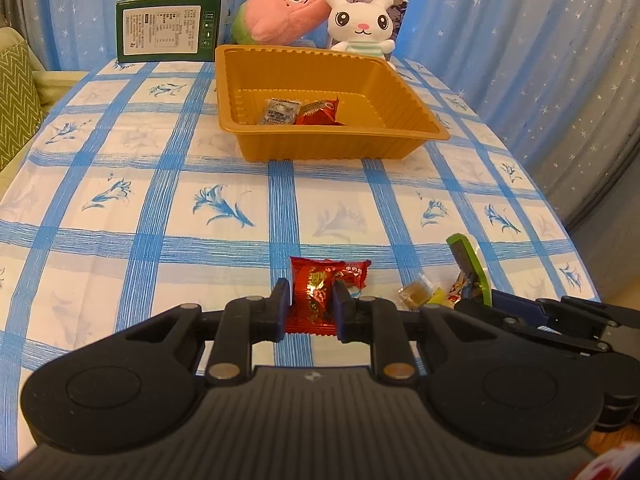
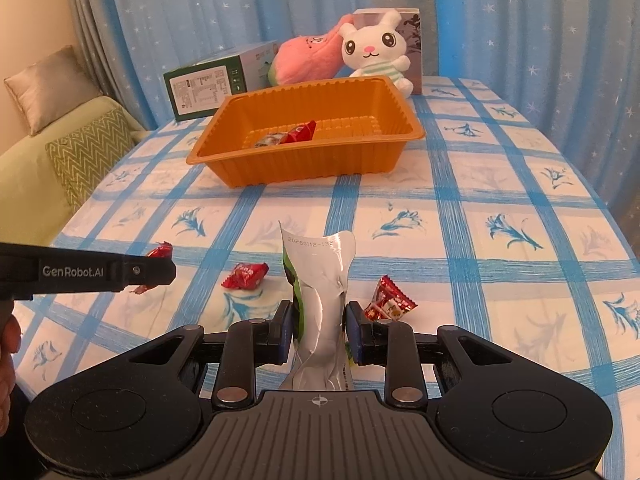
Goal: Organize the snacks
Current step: 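Carry the red candy and white-green packet over the orange tray with both tools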
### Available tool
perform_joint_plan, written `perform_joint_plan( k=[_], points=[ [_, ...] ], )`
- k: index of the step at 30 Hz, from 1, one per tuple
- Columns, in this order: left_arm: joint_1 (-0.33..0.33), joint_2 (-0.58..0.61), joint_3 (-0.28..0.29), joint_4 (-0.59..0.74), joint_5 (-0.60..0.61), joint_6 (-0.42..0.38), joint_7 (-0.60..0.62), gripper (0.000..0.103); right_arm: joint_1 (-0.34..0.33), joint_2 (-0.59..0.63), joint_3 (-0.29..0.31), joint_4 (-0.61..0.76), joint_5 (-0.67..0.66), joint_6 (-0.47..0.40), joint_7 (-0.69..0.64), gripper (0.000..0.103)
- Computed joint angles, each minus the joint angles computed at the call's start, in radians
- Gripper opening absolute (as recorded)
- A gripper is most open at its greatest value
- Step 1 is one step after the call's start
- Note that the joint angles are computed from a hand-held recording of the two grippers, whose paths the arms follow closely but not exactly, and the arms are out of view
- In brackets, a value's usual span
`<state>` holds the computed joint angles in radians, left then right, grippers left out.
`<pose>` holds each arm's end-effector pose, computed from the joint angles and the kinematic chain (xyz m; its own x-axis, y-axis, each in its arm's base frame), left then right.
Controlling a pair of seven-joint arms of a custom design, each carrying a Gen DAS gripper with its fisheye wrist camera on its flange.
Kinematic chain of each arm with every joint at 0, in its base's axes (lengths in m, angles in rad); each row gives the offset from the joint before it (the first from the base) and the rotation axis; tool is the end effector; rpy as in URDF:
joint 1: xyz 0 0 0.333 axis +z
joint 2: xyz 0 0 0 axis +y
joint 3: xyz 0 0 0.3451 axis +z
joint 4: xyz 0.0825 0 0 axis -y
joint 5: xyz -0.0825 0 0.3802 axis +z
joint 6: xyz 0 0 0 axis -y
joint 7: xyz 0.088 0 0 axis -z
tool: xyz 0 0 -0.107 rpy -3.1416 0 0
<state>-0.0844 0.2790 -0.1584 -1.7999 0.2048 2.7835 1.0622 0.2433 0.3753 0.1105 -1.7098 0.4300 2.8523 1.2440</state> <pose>0.6626 -0.1615 0.5063 0.0511 -0.9797 0.1939 -0.7628 -0.1635 -0.6256 0.6774 0.2138 0.4889 0.3553 -0.9162 -0.1851 -0.7026 -0.1312 -0.6993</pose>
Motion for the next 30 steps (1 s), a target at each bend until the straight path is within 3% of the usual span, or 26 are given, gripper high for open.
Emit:
perform_joint_plan(
  k=[18,24,30],
  points=[
    [0.013,0.03,-0.006,0.068,-0.022,-0.019,0.043,0.02,0.003,0.072,-0.026,0.152,-0.058,-0.076,0.044,0.028],
    [0.021,0.083,-0.005,0.167,-0.032,-0.047,0.071,0.02,-0.003,0.152,-0.032,0.306,-0.081,-0.125,0.049,0.028],
    [0.026,0.166,-0.003,0.319,-0.033,-0.1,0.111,0.02,-0.003,0.294,-0.043,0.577,-0.12,-0.23,0.076,0.029]
  ],
)
